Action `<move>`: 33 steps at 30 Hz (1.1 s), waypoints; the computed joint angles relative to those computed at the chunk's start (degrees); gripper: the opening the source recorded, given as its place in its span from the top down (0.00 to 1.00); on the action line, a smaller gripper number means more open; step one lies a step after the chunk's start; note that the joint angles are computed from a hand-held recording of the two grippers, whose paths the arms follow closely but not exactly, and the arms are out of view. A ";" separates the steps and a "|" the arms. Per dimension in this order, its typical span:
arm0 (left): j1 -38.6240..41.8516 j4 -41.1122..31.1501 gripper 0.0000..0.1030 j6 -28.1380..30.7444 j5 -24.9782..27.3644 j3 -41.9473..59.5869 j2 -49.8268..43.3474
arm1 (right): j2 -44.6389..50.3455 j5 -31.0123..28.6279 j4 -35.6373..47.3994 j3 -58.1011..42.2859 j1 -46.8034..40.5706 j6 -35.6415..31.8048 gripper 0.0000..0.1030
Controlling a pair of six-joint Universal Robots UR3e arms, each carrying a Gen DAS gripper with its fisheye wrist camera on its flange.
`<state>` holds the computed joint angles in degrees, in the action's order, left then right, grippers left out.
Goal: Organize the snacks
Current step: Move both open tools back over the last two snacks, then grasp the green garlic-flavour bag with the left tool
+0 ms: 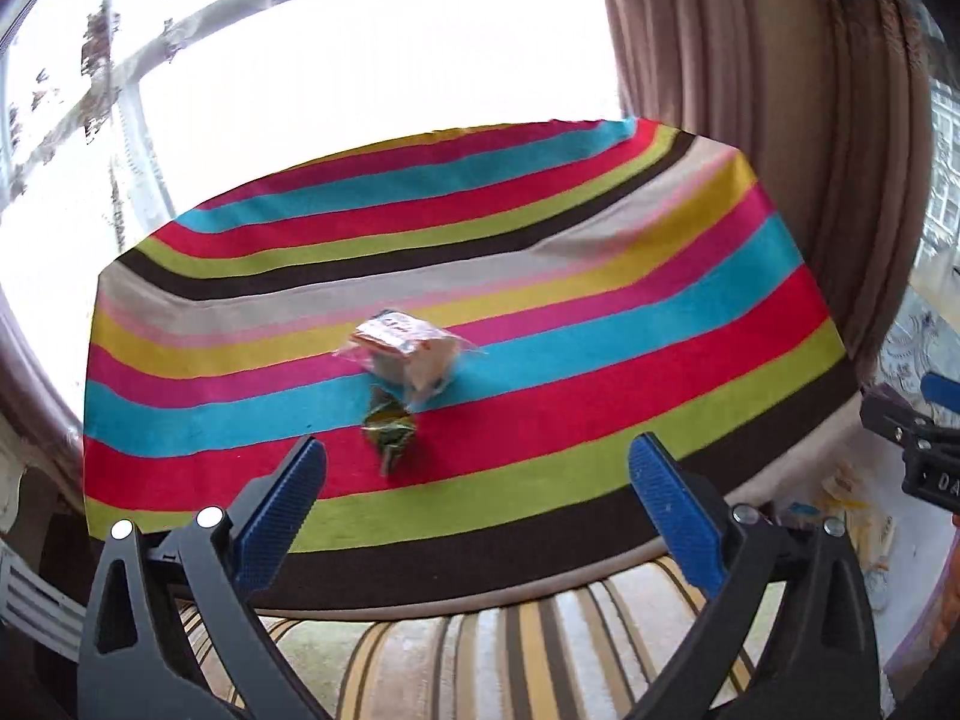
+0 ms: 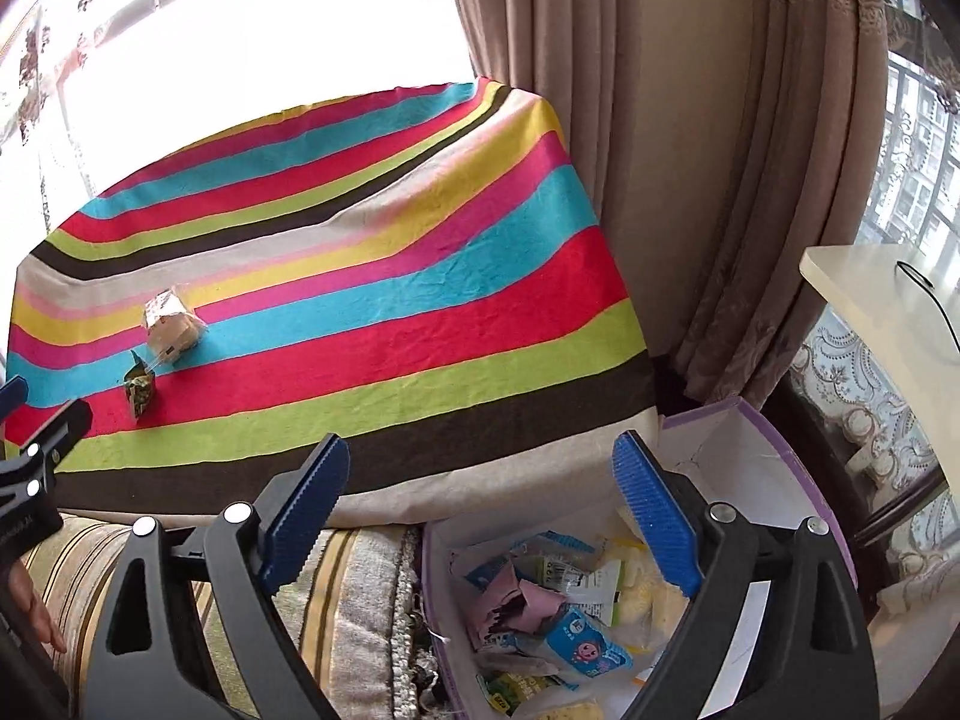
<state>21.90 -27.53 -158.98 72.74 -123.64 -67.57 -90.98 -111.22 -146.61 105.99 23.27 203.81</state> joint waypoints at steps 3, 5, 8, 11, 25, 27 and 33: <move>4.76 1.30 0.02 -0.25 -1.42 -0.56 -0.35 | 3.30 -1.48 -1.08 -3.11 2.09 0.22 0.16; 8.13 -2.09 0.02 -0.27 -3.93 0.79 -0.96 | 5.19 -0.92 -0.09 -5.72 2.48 0.67 0.16; 12.30 -7.13 0.02 1.64 -7.04 2.78 -1.45 | 7.15 3.33 0.75 -8.64 1.63 -0.27 0.16; 13.42 -9.28 0.02 3.20 -7.20 3.98 -2.82 | 8.81 7.60 -1.64 -9.90 0.92 -1.10 0.16; 11.70 -15.74 0.10 1.85 -8.50 15.42 -19.28 | 23.09 13.84 1.62 -26.77 2.37 -1.27 0.16; 11.03 -17.74 0.11 0.14 -8.40 18.48 -22.92 | 24.57 14.14 2.31 -28.90 2.39 -1.48 0.16; 10.93 -21.87 0.20 -4.02 -9.92 26.30 -31.68 | 28.95 14.94 4.79 -35.58 2.31 -2.50 0.16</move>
<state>32.83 -49.40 -163.00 62.82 -97.33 -99.25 -62.03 -96.28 -141.82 70.41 25.58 201.31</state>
